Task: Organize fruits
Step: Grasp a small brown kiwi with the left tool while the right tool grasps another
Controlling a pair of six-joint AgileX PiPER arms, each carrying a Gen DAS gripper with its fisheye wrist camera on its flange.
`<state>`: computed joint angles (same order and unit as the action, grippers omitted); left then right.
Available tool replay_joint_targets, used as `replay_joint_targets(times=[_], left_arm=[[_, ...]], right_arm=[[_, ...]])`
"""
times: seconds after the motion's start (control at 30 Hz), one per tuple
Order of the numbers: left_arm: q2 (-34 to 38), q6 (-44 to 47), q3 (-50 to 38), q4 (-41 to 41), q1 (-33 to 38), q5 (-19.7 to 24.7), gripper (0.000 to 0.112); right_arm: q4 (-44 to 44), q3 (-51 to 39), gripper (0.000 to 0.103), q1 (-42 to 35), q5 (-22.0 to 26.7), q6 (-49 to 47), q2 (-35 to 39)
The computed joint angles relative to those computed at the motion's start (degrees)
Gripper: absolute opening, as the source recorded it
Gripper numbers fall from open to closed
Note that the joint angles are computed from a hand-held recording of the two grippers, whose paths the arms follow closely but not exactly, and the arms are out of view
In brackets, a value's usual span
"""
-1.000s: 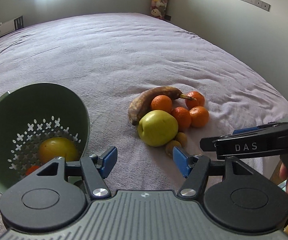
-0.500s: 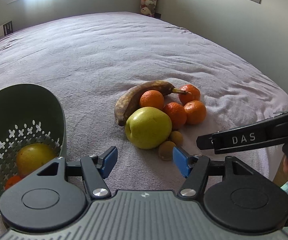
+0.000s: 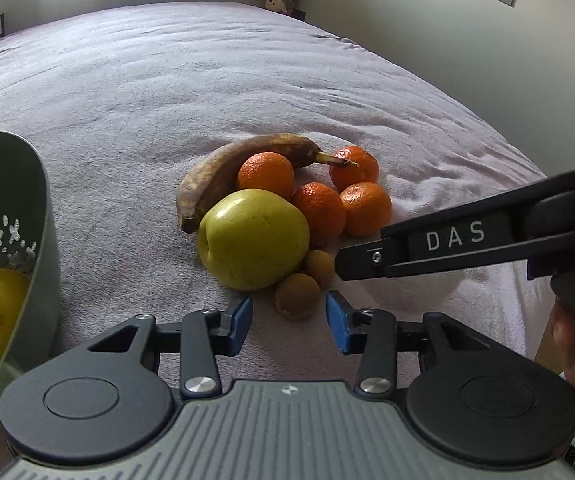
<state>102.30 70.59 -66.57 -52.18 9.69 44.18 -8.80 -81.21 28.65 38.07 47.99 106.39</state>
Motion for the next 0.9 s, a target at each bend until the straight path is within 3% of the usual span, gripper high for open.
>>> replay_joint_targets(times=[0.33,0.9], left_arm=[[2.3,-1.7,-1.9,-0.4,-0.2,1.9,0.03],[2.4,-11.3,-7.3,9.9,-0.9,6.0,0.028]], right_arm=[[7.1,0.5,0.021,-1.5,-3.8,-4.5,1.2],[11.2,-0.3,0.02,-2.0,-4.8,-8.3,3.5]])
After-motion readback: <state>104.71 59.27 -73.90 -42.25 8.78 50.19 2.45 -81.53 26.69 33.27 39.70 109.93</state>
